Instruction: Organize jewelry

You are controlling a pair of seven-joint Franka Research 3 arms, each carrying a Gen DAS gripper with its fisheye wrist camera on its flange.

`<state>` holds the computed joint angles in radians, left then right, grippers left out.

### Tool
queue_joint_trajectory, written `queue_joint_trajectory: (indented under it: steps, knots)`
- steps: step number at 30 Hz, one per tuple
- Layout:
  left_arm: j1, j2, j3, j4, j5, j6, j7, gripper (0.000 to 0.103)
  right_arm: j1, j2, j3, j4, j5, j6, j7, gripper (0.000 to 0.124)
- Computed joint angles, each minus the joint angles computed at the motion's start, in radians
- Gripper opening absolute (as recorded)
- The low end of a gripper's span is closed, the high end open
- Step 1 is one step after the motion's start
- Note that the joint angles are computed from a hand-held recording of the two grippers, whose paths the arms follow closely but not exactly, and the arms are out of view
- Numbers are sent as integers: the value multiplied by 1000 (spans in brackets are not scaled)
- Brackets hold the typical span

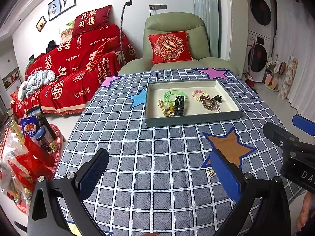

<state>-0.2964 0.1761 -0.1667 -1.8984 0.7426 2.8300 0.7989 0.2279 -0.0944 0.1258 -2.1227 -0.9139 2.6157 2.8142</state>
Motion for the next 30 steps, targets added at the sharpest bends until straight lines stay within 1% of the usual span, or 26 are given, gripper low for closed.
queue_joint_trajectory:
  steps: [30]
  knots:
    - [-5, -2, -3, 5, 4, -9, -7, 103, -5, -11, 6, 0, 5, -3, -6, 90]
